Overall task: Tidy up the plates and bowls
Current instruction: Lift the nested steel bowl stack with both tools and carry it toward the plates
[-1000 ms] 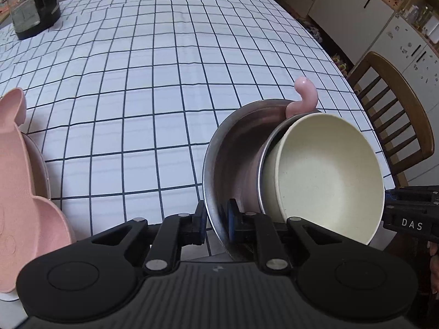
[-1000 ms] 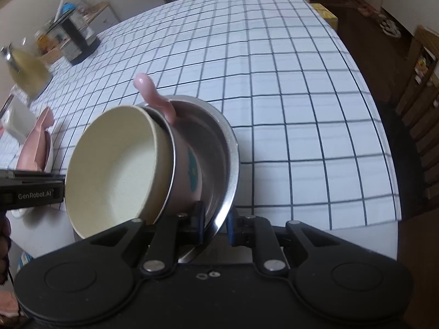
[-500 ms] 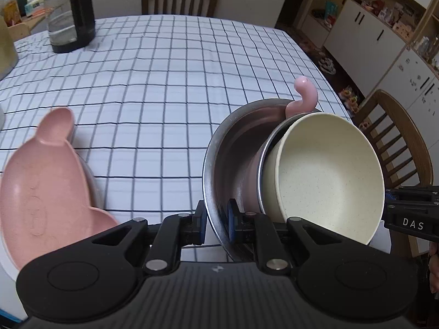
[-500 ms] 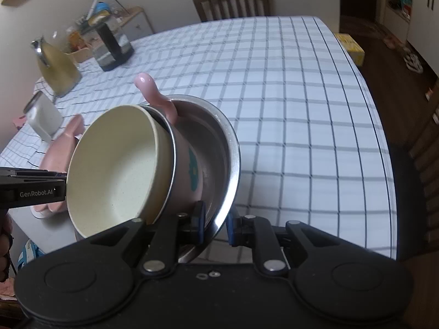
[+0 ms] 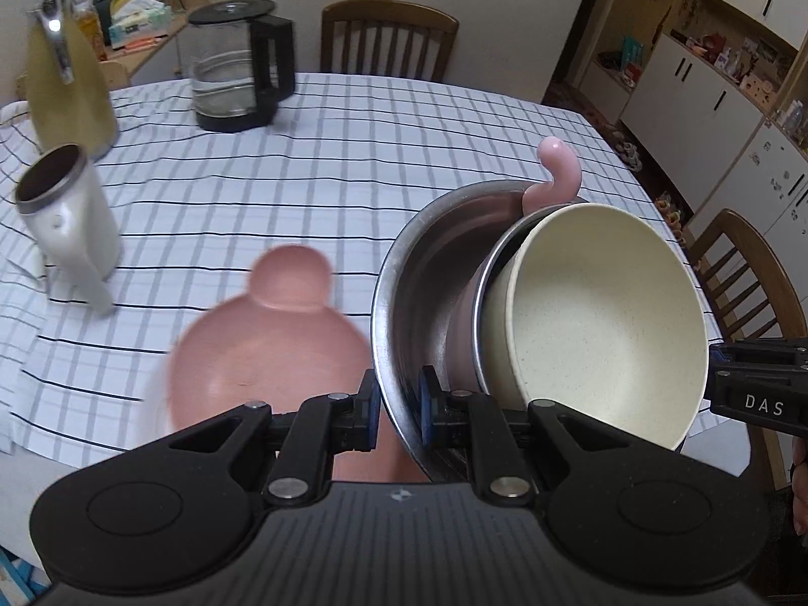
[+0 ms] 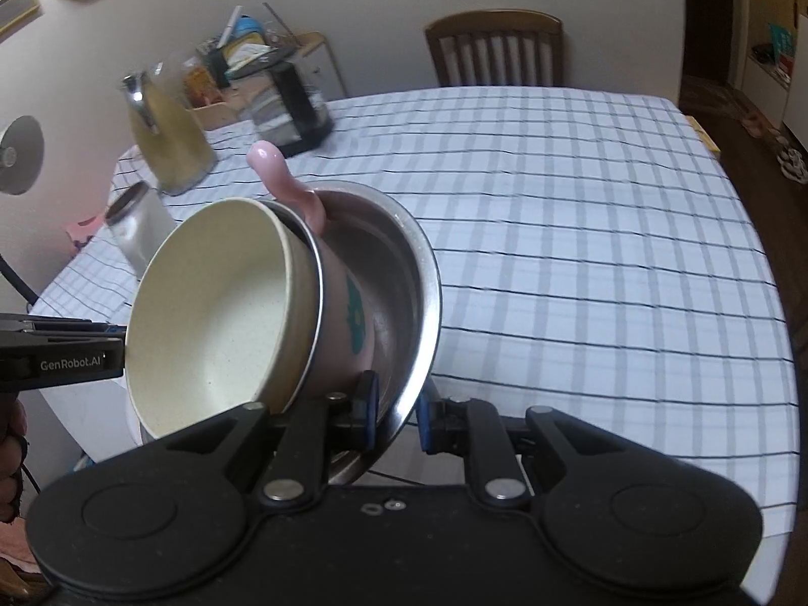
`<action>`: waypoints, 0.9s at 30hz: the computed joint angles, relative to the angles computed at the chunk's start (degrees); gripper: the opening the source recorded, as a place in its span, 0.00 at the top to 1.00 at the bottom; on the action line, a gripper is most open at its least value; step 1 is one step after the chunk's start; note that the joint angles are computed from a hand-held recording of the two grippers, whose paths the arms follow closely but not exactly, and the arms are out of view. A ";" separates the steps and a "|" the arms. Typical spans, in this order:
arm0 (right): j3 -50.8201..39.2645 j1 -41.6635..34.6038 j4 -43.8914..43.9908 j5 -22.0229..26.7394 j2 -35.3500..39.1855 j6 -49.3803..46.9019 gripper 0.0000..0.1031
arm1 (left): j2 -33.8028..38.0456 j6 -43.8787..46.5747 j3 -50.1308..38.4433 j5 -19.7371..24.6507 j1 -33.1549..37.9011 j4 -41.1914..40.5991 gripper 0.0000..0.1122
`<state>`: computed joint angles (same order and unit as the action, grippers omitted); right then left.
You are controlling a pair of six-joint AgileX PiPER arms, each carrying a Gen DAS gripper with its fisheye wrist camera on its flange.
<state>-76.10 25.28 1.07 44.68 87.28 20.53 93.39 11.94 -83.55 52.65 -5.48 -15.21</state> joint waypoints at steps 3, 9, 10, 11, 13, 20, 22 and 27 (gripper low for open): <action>-4.49 5.12 -3.65 0.08 4.20 6.31 0.84 | 0.65 6.79 -1.11 2.20 6.14 -3.07 0.88; -14.02 12.55 -9.02 1.05 13.36 15.49 0.84 | 3.73 17.65 -3.44 5.34 15.94 -7.68 0.88; -15.56 13.49 -9.67 1.35 14.84 16.54 0.84 | 4.31 19.06 -3.65 5.53 17.05 -8.23 0.88; -16.87 14.42 -10.46 1.53 16.22 17.76 0.84 | 4.79 20.38 -3.70 5.62 18.03 -8.76 0.88; -19.04 15.95 -11.89 1.80 18.66 19.83 0.84 | 6.20 22.11 -4.35 6.03 19.39 -9.26 0.88; -24.35 18.18 -13.19 3.91 24.47 23.17 0.84 | 9.14 26.05 -4.04 5.86 21.11 -10.37 0.87; -25.30 18.48 -13.43 4.50 25.55 23.67 0.84 | 9.82 26.75 -3.88 5.75 21.27 -10.82 0.87; -25.62 18.52 -13.49 5.04 26.55 24.32 0.84 | 10.89 27.48 -3.57 5.08 20.92 -10.70 0.87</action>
